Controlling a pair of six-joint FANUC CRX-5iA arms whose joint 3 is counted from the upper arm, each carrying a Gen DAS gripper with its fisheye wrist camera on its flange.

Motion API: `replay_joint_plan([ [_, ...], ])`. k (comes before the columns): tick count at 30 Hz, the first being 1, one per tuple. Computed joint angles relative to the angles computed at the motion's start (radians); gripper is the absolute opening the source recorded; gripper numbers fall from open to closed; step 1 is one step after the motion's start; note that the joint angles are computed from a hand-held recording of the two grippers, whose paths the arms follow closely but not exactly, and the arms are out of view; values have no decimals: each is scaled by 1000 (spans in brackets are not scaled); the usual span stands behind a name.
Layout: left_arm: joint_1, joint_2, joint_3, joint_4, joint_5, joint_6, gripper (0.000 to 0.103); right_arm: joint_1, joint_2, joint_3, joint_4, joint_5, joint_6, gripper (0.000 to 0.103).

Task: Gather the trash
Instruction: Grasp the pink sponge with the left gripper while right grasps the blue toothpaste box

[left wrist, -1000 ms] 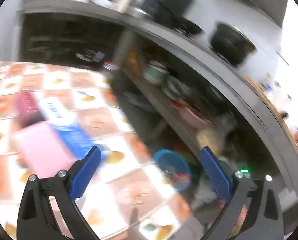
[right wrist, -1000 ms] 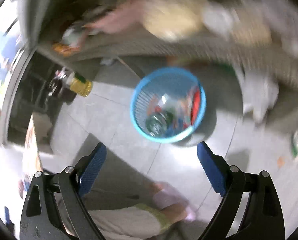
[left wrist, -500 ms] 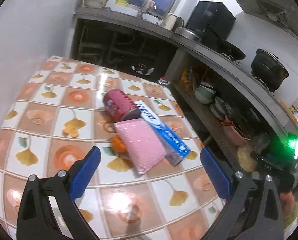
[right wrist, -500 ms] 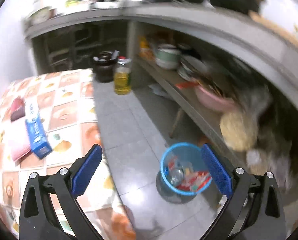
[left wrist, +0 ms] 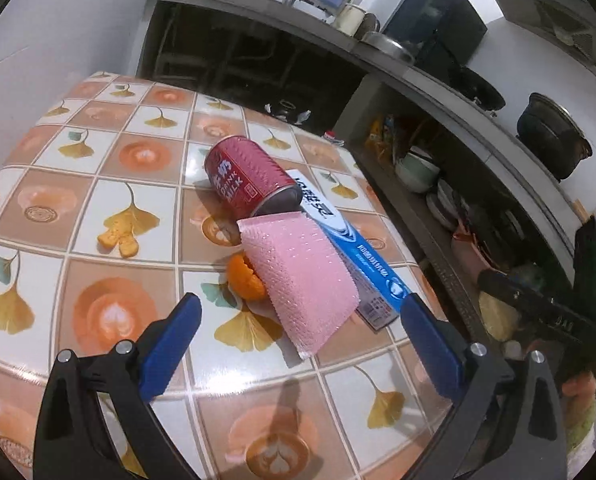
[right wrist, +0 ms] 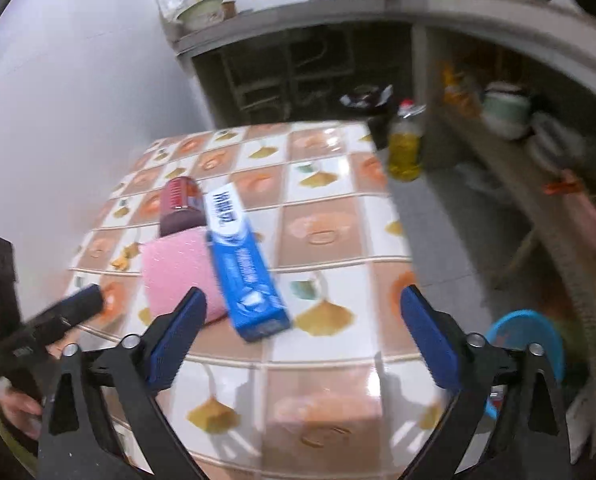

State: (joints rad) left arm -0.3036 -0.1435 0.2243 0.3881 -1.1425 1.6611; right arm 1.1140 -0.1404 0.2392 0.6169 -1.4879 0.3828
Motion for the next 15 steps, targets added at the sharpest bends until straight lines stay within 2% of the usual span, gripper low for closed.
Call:
replay_joint_plan([
  [3, -6, 11, -6, 17, 4, -17, 97, -32, 23, 39, -85, 52, 23, 81],
  [5, -9, 12, -25, 43, 20, -27, 93, -71, 36, 57, -159, 90, 46, 77],
  [7, -9, 23, -36, 71, 19, -28, 84, -112, 54, 87, -241, 114, 82, 72],
  [10, -5, 42, -48, 112, 13, -23, 74, -160, 75, 123, -338, 138, 136, 71],
  [15, 4, 64, -54, 144, -5, 17, 62, -252, 145, 228, -509, 122, 269, 71],
])
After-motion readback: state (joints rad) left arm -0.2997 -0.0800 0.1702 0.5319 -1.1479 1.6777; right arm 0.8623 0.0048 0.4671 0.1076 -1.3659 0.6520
